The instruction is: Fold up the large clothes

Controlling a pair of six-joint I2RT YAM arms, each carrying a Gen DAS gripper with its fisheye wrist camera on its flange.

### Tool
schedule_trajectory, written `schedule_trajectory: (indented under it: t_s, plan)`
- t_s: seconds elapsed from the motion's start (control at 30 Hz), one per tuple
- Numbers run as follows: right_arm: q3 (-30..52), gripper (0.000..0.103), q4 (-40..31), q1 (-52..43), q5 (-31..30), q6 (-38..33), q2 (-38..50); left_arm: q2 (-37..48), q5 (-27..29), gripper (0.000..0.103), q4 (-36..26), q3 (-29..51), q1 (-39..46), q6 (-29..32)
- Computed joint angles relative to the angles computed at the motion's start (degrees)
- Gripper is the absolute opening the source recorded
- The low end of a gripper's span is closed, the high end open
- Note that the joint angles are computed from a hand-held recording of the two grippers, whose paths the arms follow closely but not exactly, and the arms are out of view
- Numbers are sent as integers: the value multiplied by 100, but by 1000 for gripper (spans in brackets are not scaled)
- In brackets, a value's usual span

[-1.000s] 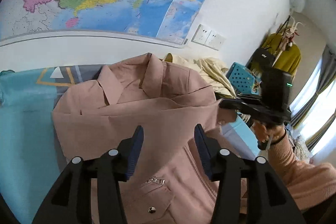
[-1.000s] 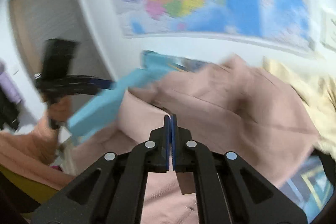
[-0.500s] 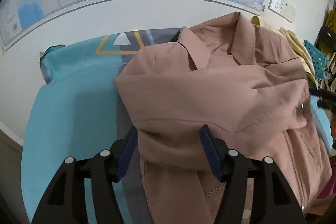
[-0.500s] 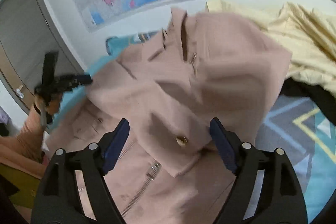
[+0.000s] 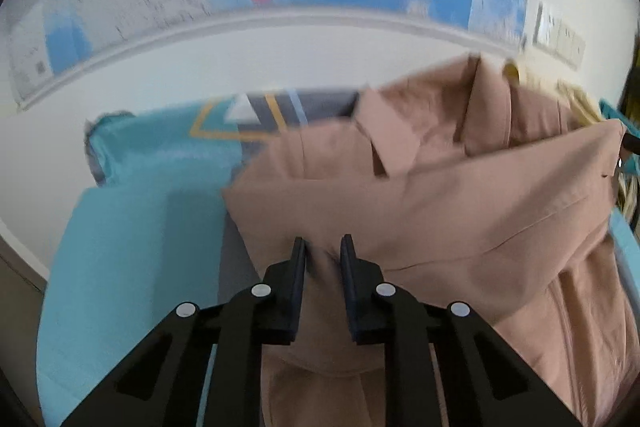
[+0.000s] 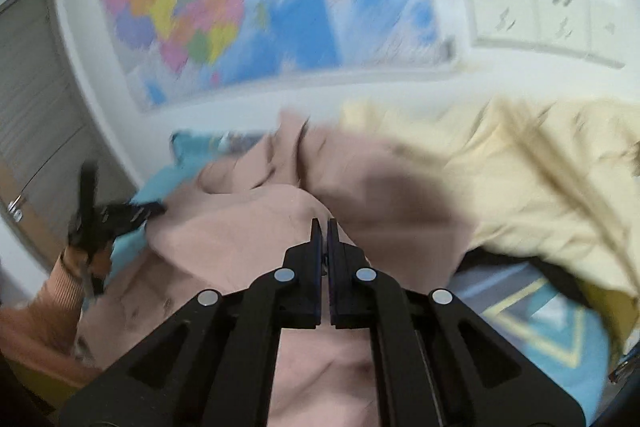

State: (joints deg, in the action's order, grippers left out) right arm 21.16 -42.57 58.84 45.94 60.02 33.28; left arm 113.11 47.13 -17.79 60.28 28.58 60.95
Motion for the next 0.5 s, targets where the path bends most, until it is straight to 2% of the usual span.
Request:
schedule_trajectory:
  t_s: [0.03,0.07,0.13,0.23,0.3,0.33,0.37,0.43,0.47,0.5]
  plan:
    - [89,2,-166,-235,6,73,169,-133,4,16,407,-216,-8,-277]
    - [55,3,-88,-544,-212,-32,305,-184,-57,23,608,-327,-55,-393]
    - [-225,4,467,-1328,-1040,-627,396,-64,-234,31,395,-255,-188,-164]
    - [-488,13,1305,-1673,-1378,-724,1450,8,-683,32,1029,-577,-401,-157]
    - [-588,29,1412,-1425,-1179,-490,1467,85,-871,35,1325,-645,-470,-270]
    - [-588,30,1253,-1112,-893,-223,1329,118,-891,36,1376,-632,-464,-308]
    - [-508,31,1004,-832,-638,79,1328,111,-879,38,1381,-621,-443,-343]
    - [-231,38,236,-31,63,1002,1544,36,-732,41,1281,-610,-335,-281]
    - [-3,41,-293,532,477,1714,1807,-12,-663,43,1225,-622,-296,-244]
    - [105,42,-525,864,667,2062,1944,-72,-567,44,1160,-652,-243,-178]
